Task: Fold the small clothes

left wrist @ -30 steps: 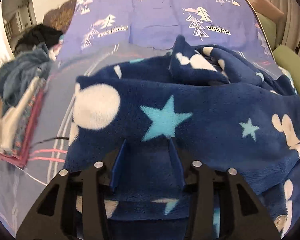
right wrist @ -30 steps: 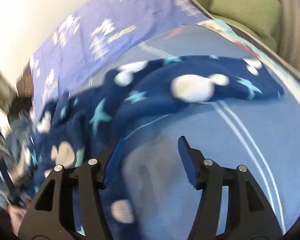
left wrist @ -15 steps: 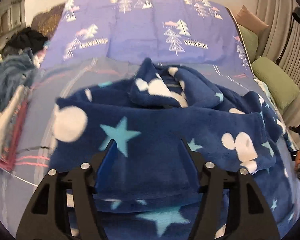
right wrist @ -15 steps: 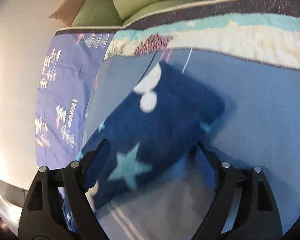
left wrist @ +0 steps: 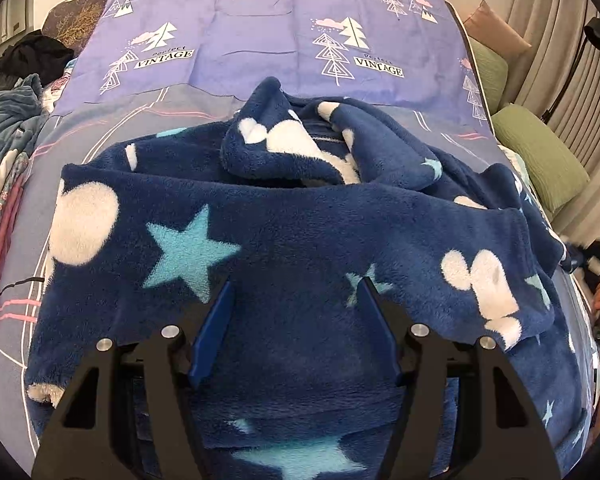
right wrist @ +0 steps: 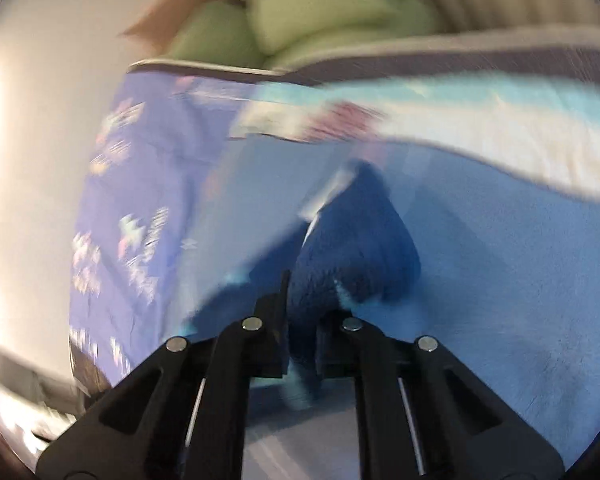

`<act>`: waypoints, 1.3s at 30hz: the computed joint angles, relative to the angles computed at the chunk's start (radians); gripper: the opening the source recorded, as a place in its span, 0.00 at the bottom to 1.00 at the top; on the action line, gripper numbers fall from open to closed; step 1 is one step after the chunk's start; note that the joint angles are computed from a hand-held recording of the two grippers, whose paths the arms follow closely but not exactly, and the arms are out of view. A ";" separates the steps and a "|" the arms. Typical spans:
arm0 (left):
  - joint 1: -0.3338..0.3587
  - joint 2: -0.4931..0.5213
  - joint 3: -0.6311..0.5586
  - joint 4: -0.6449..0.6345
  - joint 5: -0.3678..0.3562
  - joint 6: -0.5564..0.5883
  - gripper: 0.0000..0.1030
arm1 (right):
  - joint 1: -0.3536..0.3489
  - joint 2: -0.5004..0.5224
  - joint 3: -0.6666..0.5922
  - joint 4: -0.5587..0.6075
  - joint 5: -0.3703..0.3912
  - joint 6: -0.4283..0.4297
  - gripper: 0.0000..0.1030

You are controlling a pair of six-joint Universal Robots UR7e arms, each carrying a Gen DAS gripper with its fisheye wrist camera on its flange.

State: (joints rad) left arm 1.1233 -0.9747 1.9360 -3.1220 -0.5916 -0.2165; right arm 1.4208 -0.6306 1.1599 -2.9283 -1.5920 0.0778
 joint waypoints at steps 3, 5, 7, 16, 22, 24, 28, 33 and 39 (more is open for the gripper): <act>-0.005 0.003 0.005 -0.022 0.008 0.011 0.62 | 0.068 -0.032 0.041 -0.032 0.054 -0.129 0.08; -0.008 0.003 0.012 -0.043 0.005 0.022 0.62 | 0.136 -0.049 0.086 -0.066 0.063 -0.269 0.08; -0.013 -0.007 0.023 -0.067 -0.009 0.033 0.62 | 0.199 -0.057 0.138 -0.101 0.073 -0.401 0.08; -0.021 -0.117 0.125 -0.251 -0.077 0.044 0.65 | 0.367 0.014 0.318 0.022 0.079 -0.798 0.12; 0.012 -0.167 0.155 -0.226 -0.192 -0.013 0.65 | 0.372 0.076 0.339 0.065 -0.039 -0.826 0.15; 0.027 -0.173 0.150 -0.202 -0.249 -0.040 0.65 | 0.368 0.067 0.356 0.069 -0.030 -0.815 0.16; 0.064 -0.162 0.110 -0.127 -0.422 -0.083 0.65 | 0.354 0.034 0.400 0.057 -0.007 -0.823 0.19; 0.094 -0.104 0.004 0.045 -0.528 -0.147 0.65 | 0.355 0.039 0.397 0.051 -0.021 -0.814 0.19; 0.130 -0.071 -0.057 0.069 -0.664 -0.220 0.61 | 0.356 0.030 0.412 0.024 -0.009 -0.815 0.18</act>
